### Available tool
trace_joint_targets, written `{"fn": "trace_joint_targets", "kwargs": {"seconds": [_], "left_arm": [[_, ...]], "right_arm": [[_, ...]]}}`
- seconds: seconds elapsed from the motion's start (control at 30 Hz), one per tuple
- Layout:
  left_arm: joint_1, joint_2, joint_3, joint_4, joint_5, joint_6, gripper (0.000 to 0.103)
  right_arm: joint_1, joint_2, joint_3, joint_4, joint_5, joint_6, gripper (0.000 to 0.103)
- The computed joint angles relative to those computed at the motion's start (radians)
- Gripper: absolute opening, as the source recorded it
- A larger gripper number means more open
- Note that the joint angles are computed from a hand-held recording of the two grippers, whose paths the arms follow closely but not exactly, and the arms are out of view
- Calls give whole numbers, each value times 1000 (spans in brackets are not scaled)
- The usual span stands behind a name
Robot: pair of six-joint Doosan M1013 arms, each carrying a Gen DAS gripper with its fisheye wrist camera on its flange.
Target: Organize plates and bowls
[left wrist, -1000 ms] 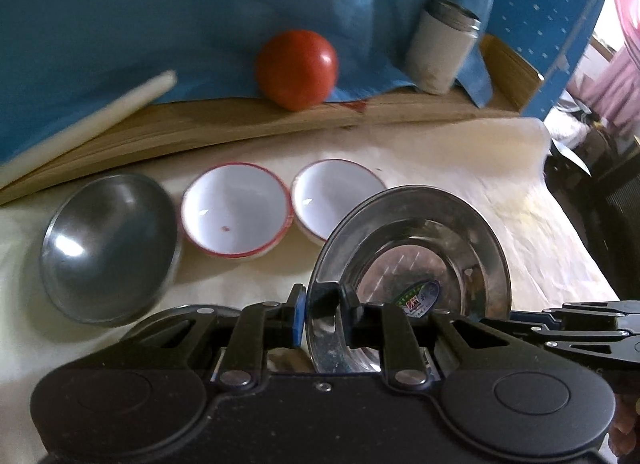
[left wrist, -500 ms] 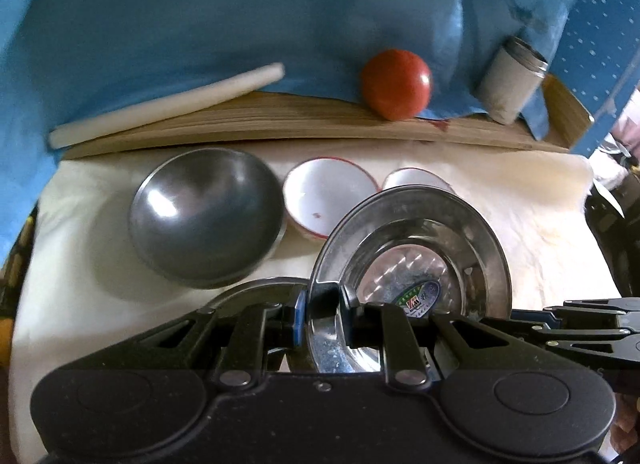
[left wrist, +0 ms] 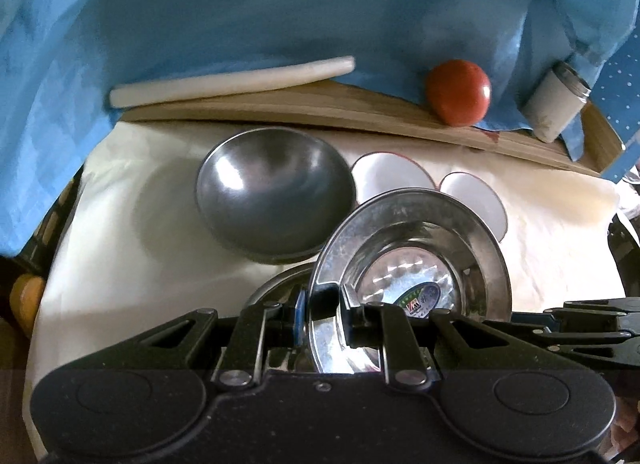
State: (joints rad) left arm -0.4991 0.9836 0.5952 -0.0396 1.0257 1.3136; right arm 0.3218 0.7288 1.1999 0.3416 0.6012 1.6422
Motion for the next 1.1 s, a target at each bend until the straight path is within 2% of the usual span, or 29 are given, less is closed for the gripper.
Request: {"fn": "trace_joint_targets", "kwargs": {"seconds": [0.63, 1.1], "left_arm": [[32, -27, 71, -26, 34, -88, 20], [31, -14, 40, -21, 108, -44, 20]], "right_arm": [[17, 71, -143, 14, 204, -113, 24], [22, 80, -164, 2, 239, -120, 28]]}}
